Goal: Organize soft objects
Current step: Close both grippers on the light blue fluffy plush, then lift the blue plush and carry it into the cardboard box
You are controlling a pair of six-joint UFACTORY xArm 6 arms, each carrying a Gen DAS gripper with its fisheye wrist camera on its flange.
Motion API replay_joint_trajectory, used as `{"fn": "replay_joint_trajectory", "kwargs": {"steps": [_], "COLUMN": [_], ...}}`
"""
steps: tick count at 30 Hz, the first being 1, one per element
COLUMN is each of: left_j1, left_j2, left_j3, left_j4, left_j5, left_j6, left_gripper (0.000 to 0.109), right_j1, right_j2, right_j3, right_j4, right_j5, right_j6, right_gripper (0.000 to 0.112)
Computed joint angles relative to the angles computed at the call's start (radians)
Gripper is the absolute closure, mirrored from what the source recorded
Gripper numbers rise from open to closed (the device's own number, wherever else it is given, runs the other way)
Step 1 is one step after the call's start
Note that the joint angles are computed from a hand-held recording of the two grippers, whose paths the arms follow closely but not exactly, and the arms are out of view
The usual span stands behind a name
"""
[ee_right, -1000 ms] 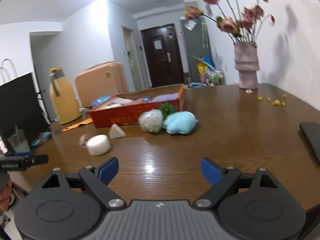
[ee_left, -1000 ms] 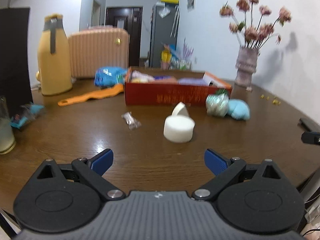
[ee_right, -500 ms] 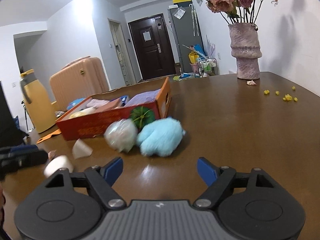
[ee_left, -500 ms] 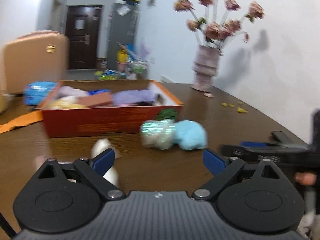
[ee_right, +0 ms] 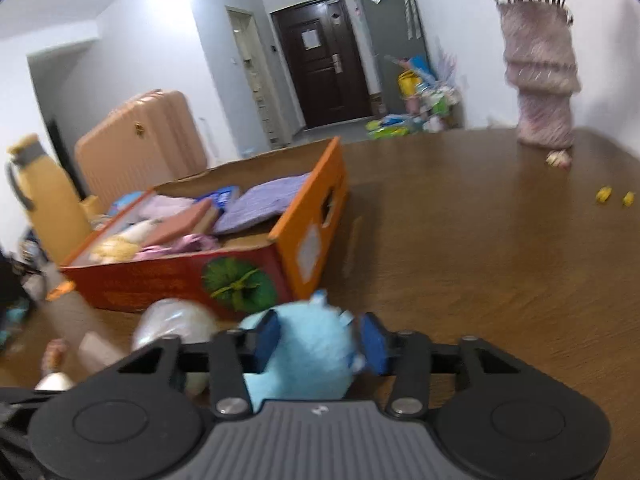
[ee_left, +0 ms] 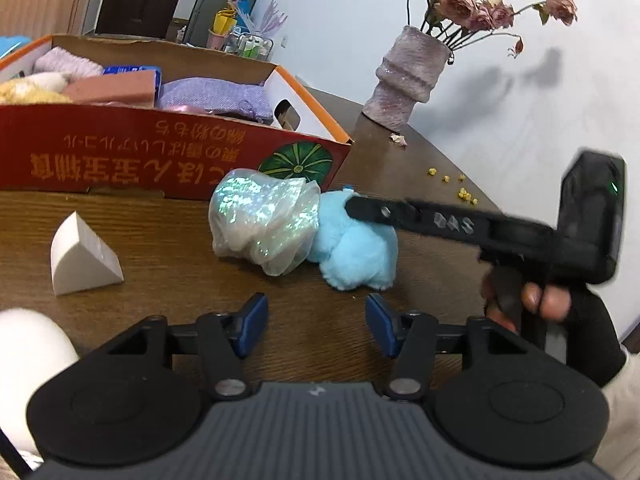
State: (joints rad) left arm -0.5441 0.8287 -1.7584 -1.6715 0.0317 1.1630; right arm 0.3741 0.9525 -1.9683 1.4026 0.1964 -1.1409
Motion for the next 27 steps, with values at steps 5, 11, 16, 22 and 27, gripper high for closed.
{"fn": "replay_joint_trajectory", "kwargs": {"steps": [5, 11, 16, 22, 27], "left_j1": [-0.010, -0.035, -0.042, -0.038, -0.029], "left_j2": [-0.072, -0.195, -0.265, -0.266, -0.270], "left_j3": [0.082, 0.241, 0.325, 0.323, 0.297], "left_j4": [-0.238, -0.499, -0.695, -0.772, -0.897], "left_j5": [0.035, 0.075, 0.064, 0.078, 0.066], "left_j6": [0.229, 0.478, 0.679, 0.754, 0.882], "left_gripper": [0.058, 0.065, 0.068, 0.067, 0.070], "right_j1": [0.001, 0.049, 0.043, 0.037, 0.036], "right_j2": [-0.175, -0.386, -0.465, -0.484, -0.502], "right_j3": [0.250, 0.537, 0.646, 0.689, 0.700], "right_j4": [0.344, 0.730, 0.834, 0.838, 0.801], "right_j5": [0.069, 0.057, 0.089, 0.124, 0.136], "right_j6": [-0.331, -0.703, -0.787, -0.761, -0.719], "right_gripper": [0.078, 0.076, 0.073, 0.074, 0.077]}}
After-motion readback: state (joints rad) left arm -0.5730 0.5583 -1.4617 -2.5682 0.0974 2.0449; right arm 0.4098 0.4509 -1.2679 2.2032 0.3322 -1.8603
